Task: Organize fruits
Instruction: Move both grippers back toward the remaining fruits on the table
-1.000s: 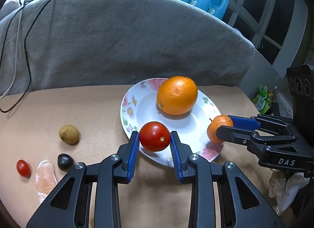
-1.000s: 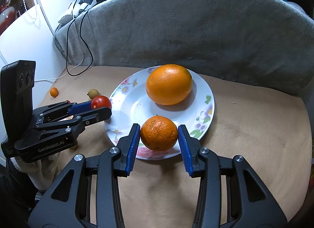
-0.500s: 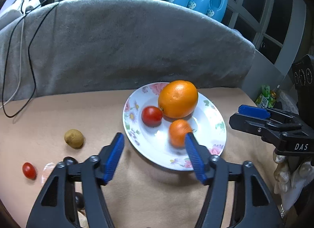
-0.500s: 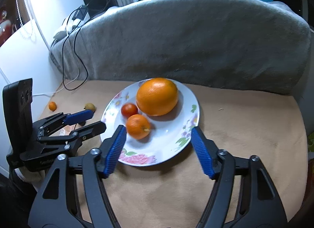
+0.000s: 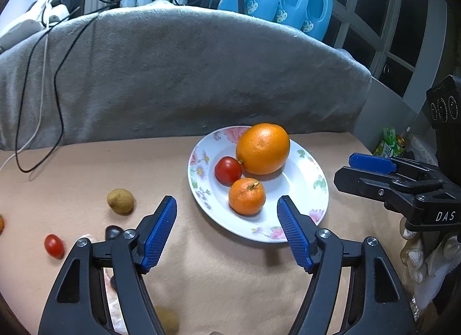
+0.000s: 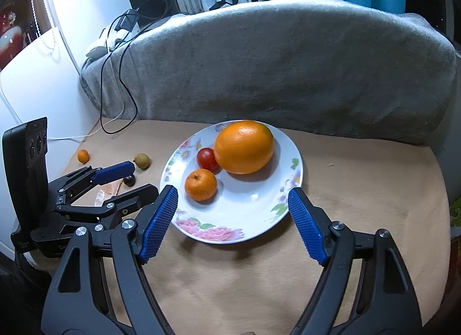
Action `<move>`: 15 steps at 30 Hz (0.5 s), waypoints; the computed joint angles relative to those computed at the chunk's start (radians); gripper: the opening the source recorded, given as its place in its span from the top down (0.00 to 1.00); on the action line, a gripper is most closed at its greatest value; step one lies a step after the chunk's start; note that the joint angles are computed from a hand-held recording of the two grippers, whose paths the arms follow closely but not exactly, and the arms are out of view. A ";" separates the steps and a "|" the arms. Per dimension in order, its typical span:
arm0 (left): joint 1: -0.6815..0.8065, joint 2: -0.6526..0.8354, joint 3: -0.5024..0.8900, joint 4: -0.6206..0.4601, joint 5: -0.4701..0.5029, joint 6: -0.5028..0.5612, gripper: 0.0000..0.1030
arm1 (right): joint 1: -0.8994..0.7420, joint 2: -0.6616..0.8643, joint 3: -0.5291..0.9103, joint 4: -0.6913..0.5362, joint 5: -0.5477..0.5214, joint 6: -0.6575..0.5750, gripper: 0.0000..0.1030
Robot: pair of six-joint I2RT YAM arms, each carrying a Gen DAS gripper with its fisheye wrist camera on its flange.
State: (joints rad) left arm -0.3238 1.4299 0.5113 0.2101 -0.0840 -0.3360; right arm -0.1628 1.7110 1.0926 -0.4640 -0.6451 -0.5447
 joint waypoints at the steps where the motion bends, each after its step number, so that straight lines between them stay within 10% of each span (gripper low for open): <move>1: 0.003 -0.016 -0.008 -0.004 -0.002 0.000 0.30 | 0.002 -0.006 -0.003 -0.002 -0.004 0.002 0.21; 15: 0.153 -0.236 -0.117 -0.083 0.029 0.044 0.30 | 0.073 -0.067 -0.040 -0.049 -0.030 -0.002 0.21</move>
State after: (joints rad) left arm -0.1709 1.1942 0.3938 0.1267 -0.0547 -0.2918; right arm -0.0894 1.6436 1.0526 -0.5134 -0.6750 -0.5468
